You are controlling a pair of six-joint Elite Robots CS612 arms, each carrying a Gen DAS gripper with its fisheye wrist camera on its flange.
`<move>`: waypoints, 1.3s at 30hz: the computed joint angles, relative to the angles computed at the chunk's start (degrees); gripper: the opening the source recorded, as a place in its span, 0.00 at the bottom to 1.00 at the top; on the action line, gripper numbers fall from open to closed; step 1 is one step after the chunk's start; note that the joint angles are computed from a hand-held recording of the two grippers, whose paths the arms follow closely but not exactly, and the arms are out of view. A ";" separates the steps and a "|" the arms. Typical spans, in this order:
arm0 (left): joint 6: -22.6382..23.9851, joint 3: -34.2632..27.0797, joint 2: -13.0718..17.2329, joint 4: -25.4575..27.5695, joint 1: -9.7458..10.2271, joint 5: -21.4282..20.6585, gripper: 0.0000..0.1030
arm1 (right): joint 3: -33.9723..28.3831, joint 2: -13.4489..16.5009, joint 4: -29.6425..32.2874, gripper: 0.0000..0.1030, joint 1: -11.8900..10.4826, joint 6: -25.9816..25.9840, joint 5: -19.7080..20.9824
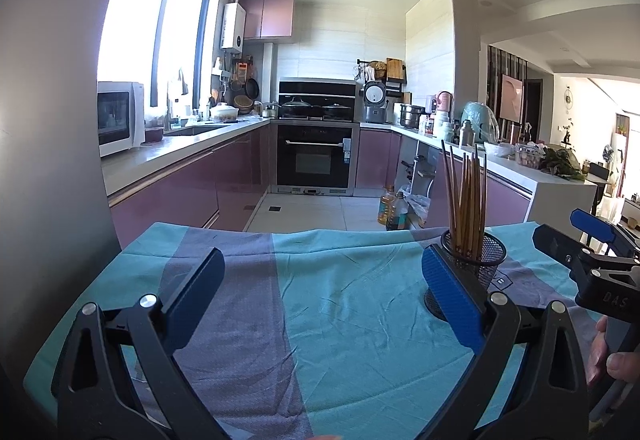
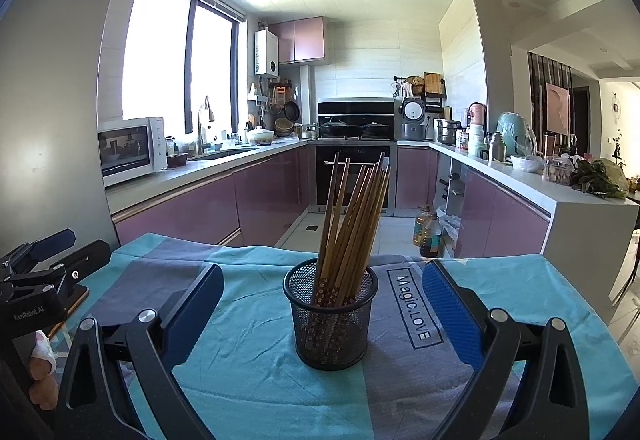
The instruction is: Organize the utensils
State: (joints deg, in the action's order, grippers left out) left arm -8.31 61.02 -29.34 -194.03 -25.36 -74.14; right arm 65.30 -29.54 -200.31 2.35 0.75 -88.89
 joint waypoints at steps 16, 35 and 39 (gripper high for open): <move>-1.19 0.13 -0.05 0.84 -0.01 0.15 0.94 | 0.12 -0.07 -0.67 0.93 0.15 -0.12 -0.76; -0.99 -0.16 0.13 0.94 -0.14 0.42 0.94 | 0.08 -0.09 -0.74 0.93 0.13 -0.14 -1.02; -1.04 -0.15 0.12 0.96 -0.14 0.44 0.94 | 0.09 -0.10 -0.70 0.93 0.14 -0.10 -1.07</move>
